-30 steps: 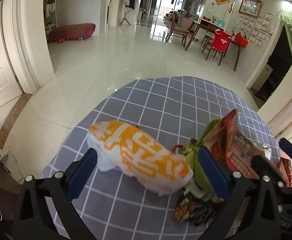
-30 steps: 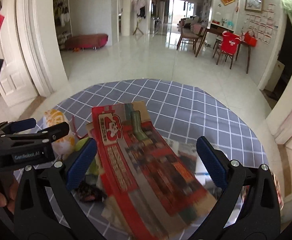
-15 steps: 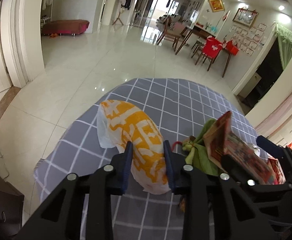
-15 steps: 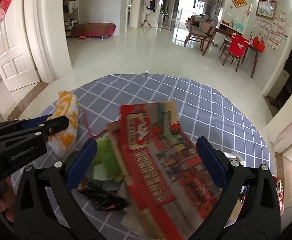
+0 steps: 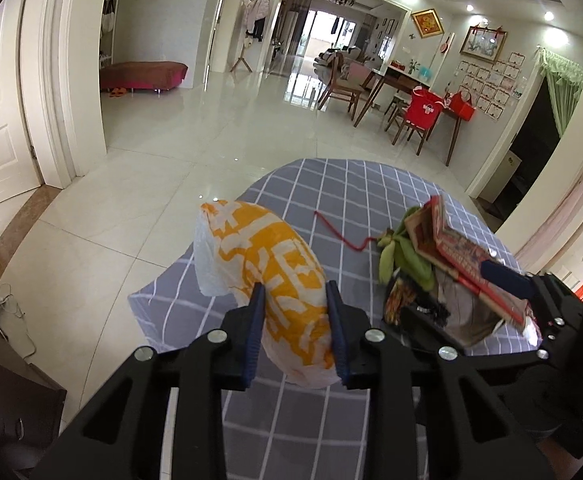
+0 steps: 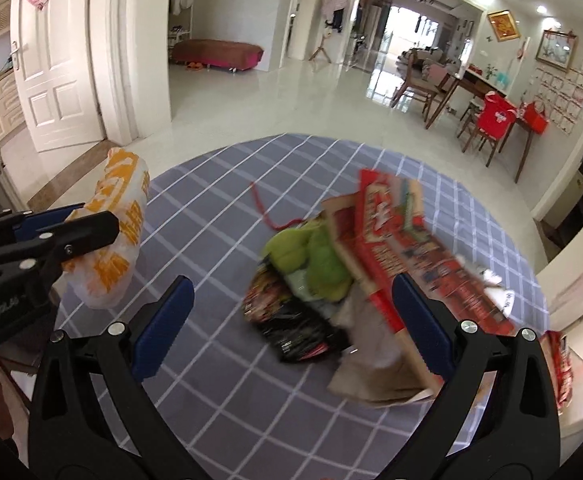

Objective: Collect trash
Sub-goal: 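Grasp the dark snack wrapper with the right gripper while the left gripper holds the bag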

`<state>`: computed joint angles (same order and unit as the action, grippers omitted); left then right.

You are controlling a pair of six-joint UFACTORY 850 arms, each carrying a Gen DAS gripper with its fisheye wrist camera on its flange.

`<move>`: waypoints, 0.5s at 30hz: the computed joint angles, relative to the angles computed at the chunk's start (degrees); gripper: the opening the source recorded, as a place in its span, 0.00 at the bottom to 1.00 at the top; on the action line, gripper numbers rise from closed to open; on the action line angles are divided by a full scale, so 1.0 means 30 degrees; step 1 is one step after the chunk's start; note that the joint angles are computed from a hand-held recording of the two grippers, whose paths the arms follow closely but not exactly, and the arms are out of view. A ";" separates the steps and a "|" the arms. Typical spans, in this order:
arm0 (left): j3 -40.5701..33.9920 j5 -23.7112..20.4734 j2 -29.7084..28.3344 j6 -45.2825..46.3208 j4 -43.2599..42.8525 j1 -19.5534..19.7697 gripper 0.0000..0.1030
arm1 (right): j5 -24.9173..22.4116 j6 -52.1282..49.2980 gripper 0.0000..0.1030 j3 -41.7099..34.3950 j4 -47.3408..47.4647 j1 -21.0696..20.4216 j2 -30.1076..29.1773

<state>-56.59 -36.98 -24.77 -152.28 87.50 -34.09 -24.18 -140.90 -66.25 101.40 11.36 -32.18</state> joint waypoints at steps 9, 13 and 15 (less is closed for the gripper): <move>0.0287 0.0598 0.0006 0.0266 0.0144 -0.0128 0.28 | 0.1830 0.2552 0.56 -0.1414 -0.2124 0.0592 -0.1892; -0.0135 0.0705 -0.0308 0.0794 -0.0156 -0.0165 0.28 | 0.1170 0.2717 0.41 -0.1525 -0.2434 0.0322 -0.2109; -0.0293 0.0698 -0.0397 0.1081 -0.0378 -0.0188 0.28 | 0.0599 0.4024 0.35 -0.1584 -0.3892 0.0147 -0.2071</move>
<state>-57.47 -34.89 -25.96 -149.04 86.37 -34.65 -22.38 -128.83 -71.00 89.73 11.80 -38.40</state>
